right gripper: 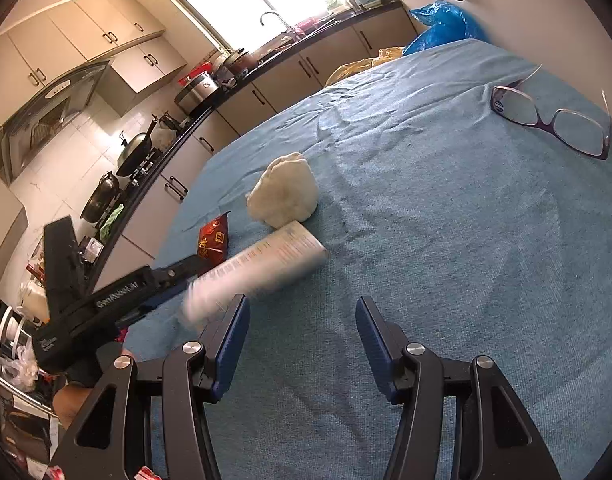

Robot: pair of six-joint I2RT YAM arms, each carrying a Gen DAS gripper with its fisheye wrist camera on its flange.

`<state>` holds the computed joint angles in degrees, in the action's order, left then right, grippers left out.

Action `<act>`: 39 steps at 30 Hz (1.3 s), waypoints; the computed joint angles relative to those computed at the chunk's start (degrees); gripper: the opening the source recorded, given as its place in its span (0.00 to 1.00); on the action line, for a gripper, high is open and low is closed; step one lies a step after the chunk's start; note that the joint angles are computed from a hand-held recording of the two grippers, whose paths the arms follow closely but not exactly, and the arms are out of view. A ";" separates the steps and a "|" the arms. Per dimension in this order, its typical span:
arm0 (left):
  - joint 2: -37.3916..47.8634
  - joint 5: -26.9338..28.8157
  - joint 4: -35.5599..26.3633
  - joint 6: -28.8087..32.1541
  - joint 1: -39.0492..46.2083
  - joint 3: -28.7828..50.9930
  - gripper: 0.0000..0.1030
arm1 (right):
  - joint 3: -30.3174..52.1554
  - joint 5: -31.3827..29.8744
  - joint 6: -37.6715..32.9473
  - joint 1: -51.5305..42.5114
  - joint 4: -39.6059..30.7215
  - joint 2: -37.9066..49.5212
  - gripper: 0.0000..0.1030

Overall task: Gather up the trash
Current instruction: 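Grasp the red snack bag with the left tool, then grasp the white medicine box with the right tool while the left tool holds the snack bag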

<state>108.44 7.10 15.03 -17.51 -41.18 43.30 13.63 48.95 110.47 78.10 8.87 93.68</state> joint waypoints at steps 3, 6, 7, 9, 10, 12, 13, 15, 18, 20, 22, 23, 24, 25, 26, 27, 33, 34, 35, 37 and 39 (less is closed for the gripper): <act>0.88 -2.72 -3.81 -1.35 -0.53 3.79 0.60 | 0.03 0.56 0.59 0.54 -0.30 -0.04 0.58; 4.55 -4.35 -7.73 -1.83 -1.20 9.42 0.60 | -0.43 0.95 1.46 0.99 -0.10 -0.15 0.58; 5.82 -5.23 -9.09 -1.86 -1.67 11.13 0.60 | -0.62 0.95 1.56 0.96 0.18 -0.08 0.58; 8.16 -6.07 -10.67 -1.75 -2.42 13.76 0.49 | -0.98 0.97 1.94 1.08 0.48 -0.10 0.58; 9.32 -6.35 -11.43 -1.64 -2.59 14.98 0.42 | -1.15 0.88 1.90 1.04 0.92 -0.03 0.58; 9.18 -6.48 -10.56 -1.49 -2.29 14.36 0.38 | -1.40 0.65 1.56 0.96 1.67 0.11 0.58; 8.99 -6.66 -10.54 -1.29 -2.23 14.11 0.36 | -1.36 0.63 1.44 0.93 1.71 0.09 0.58; 8.04 -6.62 -9.90 -0.77 -1.99 12.66 0.33 | -1.28 0.60 1.52 0.93 1.54 0.15 0.58; 4.91 -6.71 -7.39 1.00 -1.01 7.88 0.33 | -1.65 0.15 1.20 0.39 2.54 0.20 0.58; 2.68 -7.15 -5.42 2.18 -0.41 4.15 0.33 | -2.21 -0.56 0.56 -0.31 4.22 0.42 0.58; -0.76 -7.17 -2.12 4.02 0.63 -1.58 0.32 | -2.82 -1.48 -0.93 -1.38 6.41 0.58 0.58; -1.89 -7.15 -1.10 4.73 1.12 -3.46 0.31 | -3.26 -1.97 -2.05 -1.99 8.10 0.62 0.58; -3.48 -7.19 0.61 5.54 1.67 -6.21 0.31 | -3.68 -2.22 -2.83 -2.39 9.59 0.67 0.58; -5.39 -7.36 3.09 6.32 2.38 -9.60 0.31 | -4.19 -3.16 -4.38 -3.36 11.92 0.54 0.58; -6.44 -7.19 4.87 6.64 3.11 -11.69 0.31 | -4.79 -4.41 -5.97 -4.35 14.76 0.68 0.58; -7.33 -6.89 6.46 6.69 3.76 -13.40 0.31 | -5.34 -5.51 -7.37 -5.29 17.35 0.72 0.59; -7.48 -3.44 14.79 6.47 7.95 -18.13 0.31 | -6.07 -15.12 -15.01 -14.03 38.62 6.93 0.59; -7.00 -2.48 15.02 6.43 8.58 -17.97 0.31 | -5.10 -16.16 -15.14 -14.95 38.38 7.67 0.59; -6.82 -2.08 15.45 6.58 8.96 -18.19 0.31 | -3.85 -17.31 -14.77 -16.30 38.70 9.33 0.59; -7.10 -2.23 16.19 6.58 8.83 -18.69 0.31 | -3.09 -18.98 -14.44 -18.45 43.22 13.67 0.59; -7.06 -2.97 17.07 6.41 8.21 -18.96 0.31 | -2.45 -19.81 -14.79 -20.76 47.30 17.11 0.55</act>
<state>101.37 4.13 32.10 -11.10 -32.97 24.34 11.18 29.15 95.68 57.33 56.17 110.79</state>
